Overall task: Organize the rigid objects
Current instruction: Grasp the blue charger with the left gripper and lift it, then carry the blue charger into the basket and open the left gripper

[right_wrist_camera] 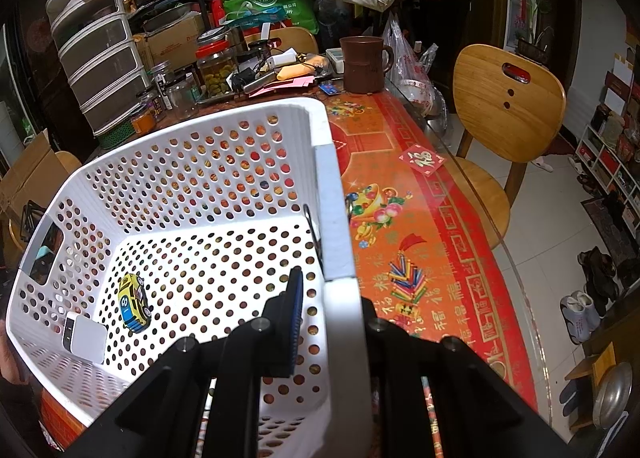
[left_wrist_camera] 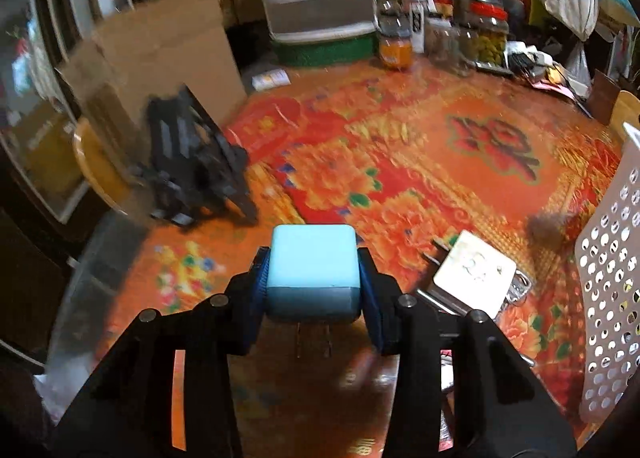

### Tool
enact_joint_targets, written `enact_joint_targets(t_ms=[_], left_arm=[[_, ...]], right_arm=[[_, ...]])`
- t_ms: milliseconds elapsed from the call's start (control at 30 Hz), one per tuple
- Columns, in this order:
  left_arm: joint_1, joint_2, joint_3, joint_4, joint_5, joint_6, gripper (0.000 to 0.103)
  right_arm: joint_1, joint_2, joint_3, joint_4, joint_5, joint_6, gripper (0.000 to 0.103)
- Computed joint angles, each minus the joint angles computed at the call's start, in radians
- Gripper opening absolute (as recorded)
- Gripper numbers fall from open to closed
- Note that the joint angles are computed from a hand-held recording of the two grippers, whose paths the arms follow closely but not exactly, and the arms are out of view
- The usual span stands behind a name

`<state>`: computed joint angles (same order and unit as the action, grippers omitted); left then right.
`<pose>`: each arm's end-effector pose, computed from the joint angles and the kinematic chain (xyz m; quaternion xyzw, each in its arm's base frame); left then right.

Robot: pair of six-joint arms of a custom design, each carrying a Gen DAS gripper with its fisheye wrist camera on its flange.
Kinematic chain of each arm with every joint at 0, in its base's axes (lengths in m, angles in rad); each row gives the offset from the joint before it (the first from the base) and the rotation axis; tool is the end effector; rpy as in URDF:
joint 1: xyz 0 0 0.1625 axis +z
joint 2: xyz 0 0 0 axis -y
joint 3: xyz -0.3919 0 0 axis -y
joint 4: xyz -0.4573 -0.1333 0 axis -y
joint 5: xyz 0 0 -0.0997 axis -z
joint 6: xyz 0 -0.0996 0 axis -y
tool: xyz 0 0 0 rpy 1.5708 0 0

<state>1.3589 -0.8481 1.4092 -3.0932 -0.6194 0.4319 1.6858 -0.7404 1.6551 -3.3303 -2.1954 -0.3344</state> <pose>0.0517 -0.7792 0.2617 0.0485 0.8147 -0.3640 0.4487 0.1543 -0.6817 0.0854 0.0706 -0.8742 0.3571 0.3213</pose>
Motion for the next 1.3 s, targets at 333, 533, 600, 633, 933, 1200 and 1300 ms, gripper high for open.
enact_joint_targets(t_ms=[333, 533, 600, 633, 933, 1200, 1300], left_arm=[[-0.078, -0.01, 0.038, -0.245, 0.083, 0.2, 0.039], [-0.123, -0.052, 0.093, -0.271, 0.074, 0.207, 0.039], [-0.135, -0.063, 0.108, -0.277, 0.07, 0.206, 0.039], [-0.144, -0.071, 0.12, -0.28, 0.066, 0.207, 0.039], [-0.224, -0.093, 0.171, -0.331, 0.073, 0.253, 0.039], [-0.271, -0.083, 0.188, -0.312, 0.07, 0.241, 0.039], [-0.285, -0.083, 0.199, -0.292, 0.063, 0.22, 0.039]], right_arm=[[0.0, -0.001, -0.001, 0.003, 0.001, 0.001, 0.014], [0.001, -0.001, -0.001, 0.004, 0.001, 0.001, 0.014], [0.001, -0.001, -0.001, 0.004, 0.0, 0.001, 0.014], [0.001, -0.001, -0.001, 0.004, 0.0, 0.001, 0.014], [0.001, -0.001, -0.001, 0.005, 0.0, 0.001, 0.014], [0.001, -0.002, 0.0, 0.007, 0.002, 0.002, 0.014], [0.003, -0.002, 0.0, 0.007, 0.003, 0.003, 0.014]])
